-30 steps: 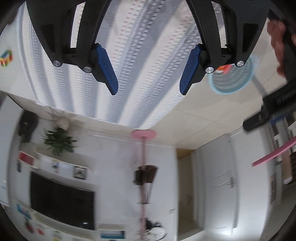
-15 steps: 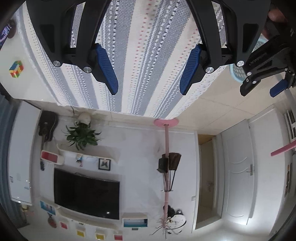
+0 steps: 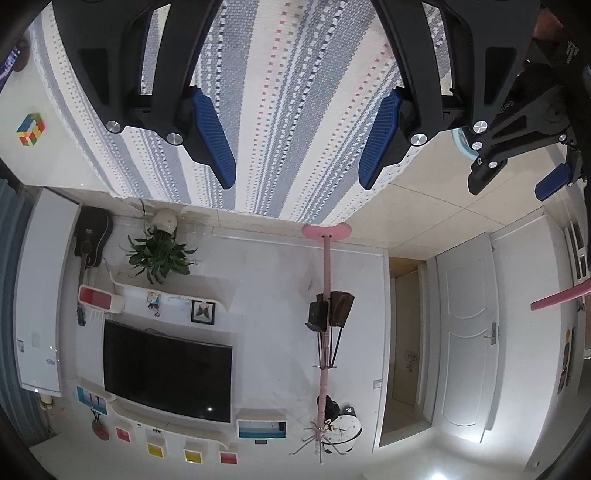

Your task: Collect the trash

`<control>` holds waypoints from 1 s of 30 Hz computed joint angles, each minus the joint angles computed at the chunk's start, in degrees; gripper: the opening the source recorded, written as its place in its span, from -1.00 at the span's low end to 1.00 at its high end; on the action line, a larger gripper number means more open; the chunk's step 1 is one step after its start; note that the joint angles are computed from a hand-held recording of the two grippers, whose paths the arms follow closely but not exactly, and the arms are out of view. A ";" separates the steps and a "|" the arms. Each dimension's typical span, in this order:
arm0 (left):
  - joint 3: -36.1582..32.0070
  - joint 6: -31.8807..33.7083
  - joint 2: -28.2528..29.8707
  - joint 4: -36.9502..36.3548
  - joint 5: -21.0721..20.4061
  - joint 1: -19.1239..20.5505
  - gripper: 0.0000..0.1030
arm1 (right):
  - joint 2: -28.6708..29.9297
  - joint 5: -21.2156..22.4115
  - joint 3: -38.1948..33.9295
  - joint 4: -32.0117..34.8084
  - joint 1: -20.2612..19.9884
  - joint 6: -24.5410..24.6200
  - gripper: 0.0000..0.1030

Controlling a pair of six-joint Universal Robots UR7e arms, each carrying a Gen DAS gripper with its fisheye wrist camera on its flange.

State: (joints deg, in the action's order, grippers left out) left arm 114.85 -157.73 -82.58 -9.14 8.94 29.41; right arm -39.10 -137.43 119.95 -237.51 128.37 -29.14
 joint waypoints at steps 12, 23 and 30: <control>-0.41 -3.01 -0.33 2.85 -1.09 -0.06 0.86 | -0.56 1.61 0.59 4.62 -0.91 4.17 0.27; -0.62 -5.98 0.21 5.58 -0.60 0.18 0.86 | -1.46 2.52 1.40 5.87 -1.36 5.88 0.27; -0.46 -5.18 0.01 4.84 -0.61 0.13 0.86 | -1.43 2.83 1.48 6.31 -1.40 6.45 0.27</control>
State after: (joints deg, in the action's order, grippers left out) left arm 114.39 -162.91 -82.57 -4.30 8.34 29.54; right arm -40.53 -134.60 121.43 -231.20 126.97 -22.69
